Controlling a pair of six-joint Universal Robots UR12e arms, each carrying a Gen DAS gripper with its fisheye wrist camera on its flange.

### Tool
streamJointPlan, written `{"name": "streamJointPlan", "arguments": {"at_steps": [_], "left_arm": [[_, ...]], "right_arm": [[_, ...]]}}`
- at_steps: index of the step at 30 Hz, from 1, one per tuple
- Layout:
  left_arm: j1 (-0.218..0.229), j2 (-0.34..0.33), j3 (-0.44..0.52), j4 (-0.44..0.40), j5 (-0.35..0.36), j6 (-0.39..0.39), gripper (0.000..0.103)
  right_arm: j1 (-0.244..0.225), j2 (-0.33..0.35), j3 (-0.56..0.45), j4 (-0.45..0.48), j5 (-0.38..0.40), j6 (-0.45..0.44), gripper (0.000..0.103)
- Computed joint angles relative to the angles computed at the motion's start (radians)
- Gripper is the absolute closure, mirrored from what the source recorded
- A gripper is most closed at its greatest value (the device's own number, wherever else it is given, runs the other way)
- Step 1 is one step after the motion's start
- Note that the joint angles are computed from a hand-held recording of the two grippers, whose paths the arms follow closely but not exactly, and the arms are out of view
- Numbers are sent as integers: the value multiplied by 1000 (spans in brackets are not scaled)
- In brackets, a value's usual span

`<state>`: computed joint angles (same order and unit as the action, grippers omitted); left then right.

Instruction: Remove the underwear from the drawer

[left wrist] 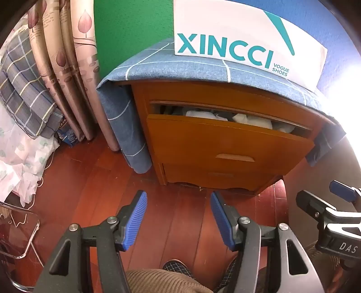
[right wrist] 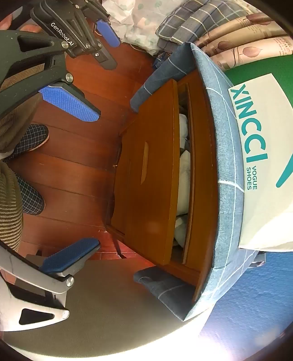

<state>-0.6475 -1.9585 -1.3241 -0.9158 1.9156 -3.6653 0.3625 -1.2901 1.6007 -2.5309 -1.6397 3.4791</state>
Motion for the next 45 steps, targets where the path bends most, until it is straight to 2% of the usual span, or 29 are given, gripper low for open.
{"name": "streamJointPlan", "arguments": {"at_steps": [8, 9, 45], "left_arm": [[5, 2, -4, 8, -15, 9, 43], [0, -1, 0, -4, 1, 0, 43], [-1, -6, 7, -25, -2, -2, 43]], "right_arm": [[1, 1, -2, 5, -7, -3, 1], [1, 1, -2, 5, -5, -3, 1], [-4, -3, 5, -7, 15, 7, 1]]}}
